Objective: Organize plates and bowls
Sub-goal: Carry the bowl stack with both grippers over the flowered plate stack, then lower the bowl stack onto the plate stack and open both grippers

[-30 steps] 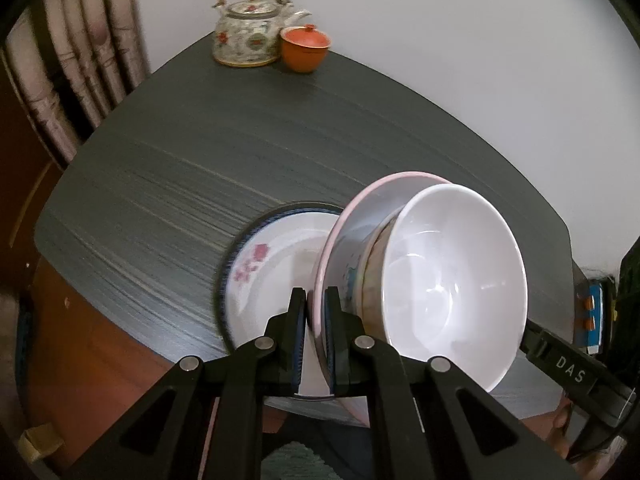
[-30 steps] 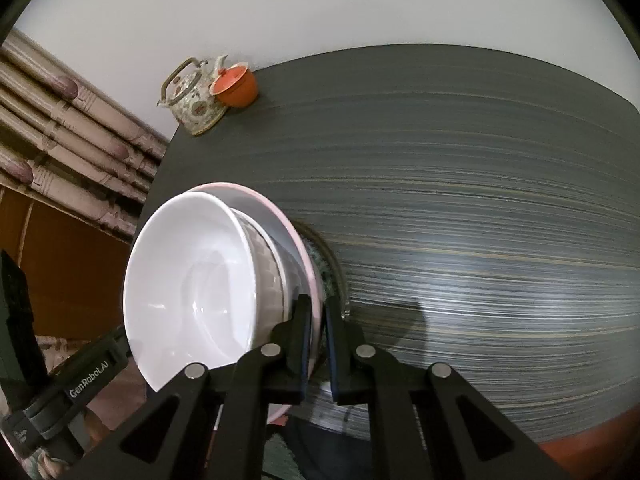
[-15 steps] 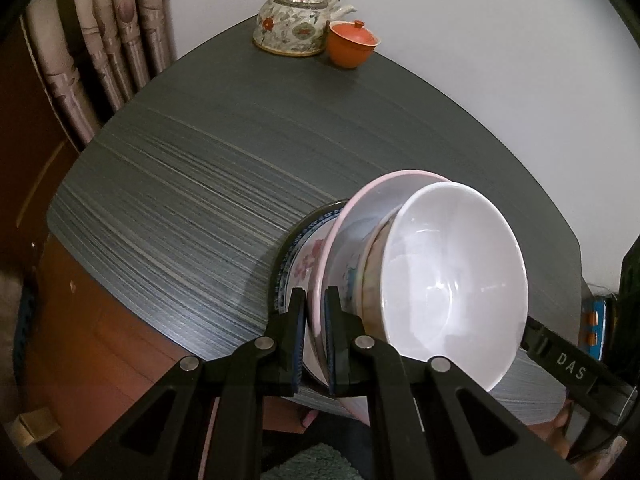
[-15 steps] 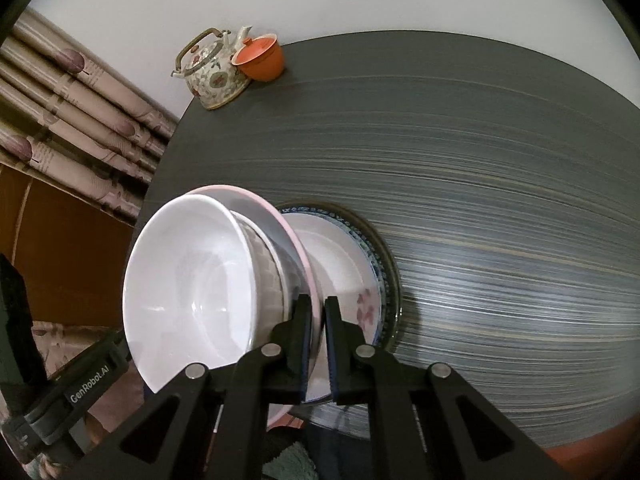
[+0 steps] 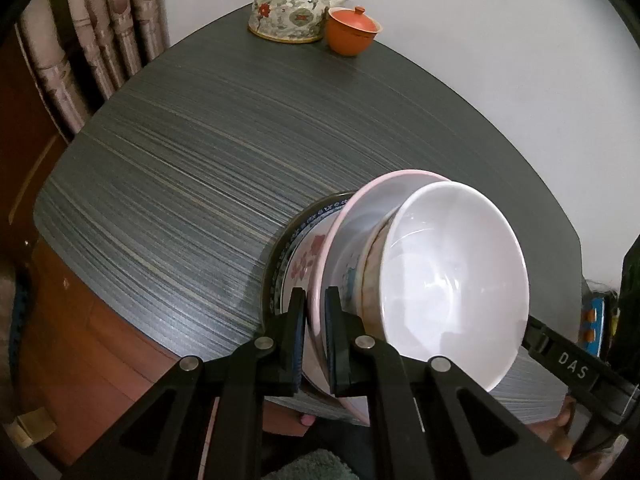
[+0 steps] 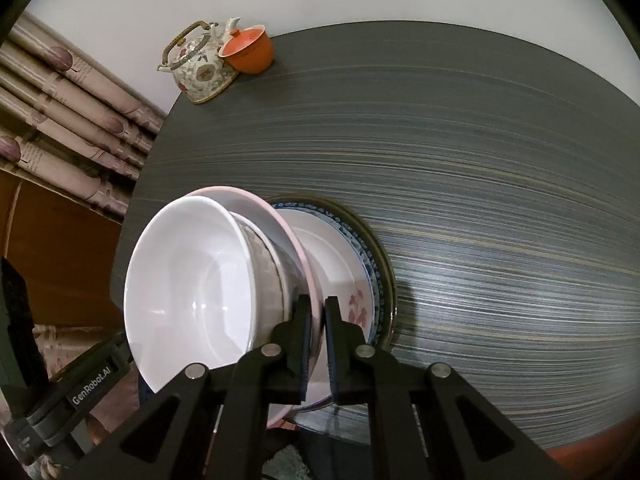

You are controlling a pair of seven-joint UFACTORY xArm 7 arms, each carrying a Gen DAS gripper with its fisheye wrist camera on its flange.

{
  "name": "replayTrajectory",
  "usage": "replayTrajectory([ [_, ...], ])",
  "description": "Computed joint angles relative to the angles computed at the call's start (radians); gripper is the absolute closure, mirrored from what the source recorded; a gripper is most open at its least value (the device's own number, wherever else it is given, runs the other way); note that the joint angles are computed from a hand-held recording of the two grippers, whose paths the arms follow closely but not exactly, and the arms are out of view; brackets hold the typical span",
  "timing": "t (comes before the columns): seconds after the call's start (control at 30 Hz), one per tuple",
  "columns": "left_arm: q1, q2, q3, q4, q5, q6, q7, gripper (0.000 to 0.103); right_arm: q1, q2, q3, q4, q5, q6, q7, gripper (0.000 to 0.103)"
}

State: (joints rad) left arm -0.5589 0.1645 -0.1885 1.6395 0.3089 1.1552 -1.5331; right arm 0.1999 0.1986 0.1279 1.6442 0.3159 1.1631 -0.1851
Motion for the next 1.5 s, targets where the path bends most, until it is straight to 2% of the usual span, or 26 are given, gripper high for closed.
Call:
replayTrajectory([
  [0.5, -0.011, 0.024, 0.008, -0.006, 0.031, -0.022, 0.006, 0.098, -0.003, 0.010, 0.001, -0.019, 0.008, -0.036, -0.008, 0.095],
  [0.63, -0.021, 0.034, 0.009, 0.008, 0.051, 0.001, 0.007, 0.098, -0.002, 0.008, 0.004, -0.025, 0.014, -0.053, -0.018, 0.093],
  [0.73, -0.025, 0.038, 0.011, 0.011, 0.053, 0.005, 0.005, 0.098, 0.012, -0.005, 0.006, -0.044, -0.021, -0.086, -0.025, 0.093],
  [0.93, -0.024, 0.015, 0.011, -0.021, 0.062, 0.000, -0.028, 0.085, 0.015, -0.005, 0.004, -0.044, -0.032, -0.093, -0.033, 0.092],
  [1.0, -0.022, 0.008, 0.009, -0.029, 0.067, 0.003, -0.031, 0.075, 0.013, -0.007, 0.001, -0.045, -0.033, -0.090, -0.027, 0.087],
  [1.07, -0.023, 0.008, 0.007, -0.023, 0.074, 0.017, -0.036, 0.071, 0.011, -0.002, 0.000, -0.041, -0.033, -0.086, -0.024, 0.081],
  [1.2, -0.022, 0.010, 0.004, -0.013, 0.080, 0.029, -0.032, 0.066, 0.001, -0.007, -0.001, -0.046, -0.023, -0.082, -0.039, 0.076],
  [1.4, -0.034, 0.000, 0.001, -0.009, 0.117, 0.061, -0.035, 0.057, -0.017, -0.033, -0.006, -0.066, 0.020, -0.112, -0.076, 0.061],
  [1.47, -0.034, -0.004, -0.001, -0.007, 0.126, 0.064, -0.041, 0.054, -0.023, -0.043, -0.009, -0.072, 0.029, -0.121, -0.082, 0.051],
  [1.5, -0.034, -0.006, -0.001, -0.007, 0.134, 0.063, -0.043, 0.052, -0.026, -0.052, -0.011, -0.080, 0.038, -0.127, -0.087, 0.050],
])
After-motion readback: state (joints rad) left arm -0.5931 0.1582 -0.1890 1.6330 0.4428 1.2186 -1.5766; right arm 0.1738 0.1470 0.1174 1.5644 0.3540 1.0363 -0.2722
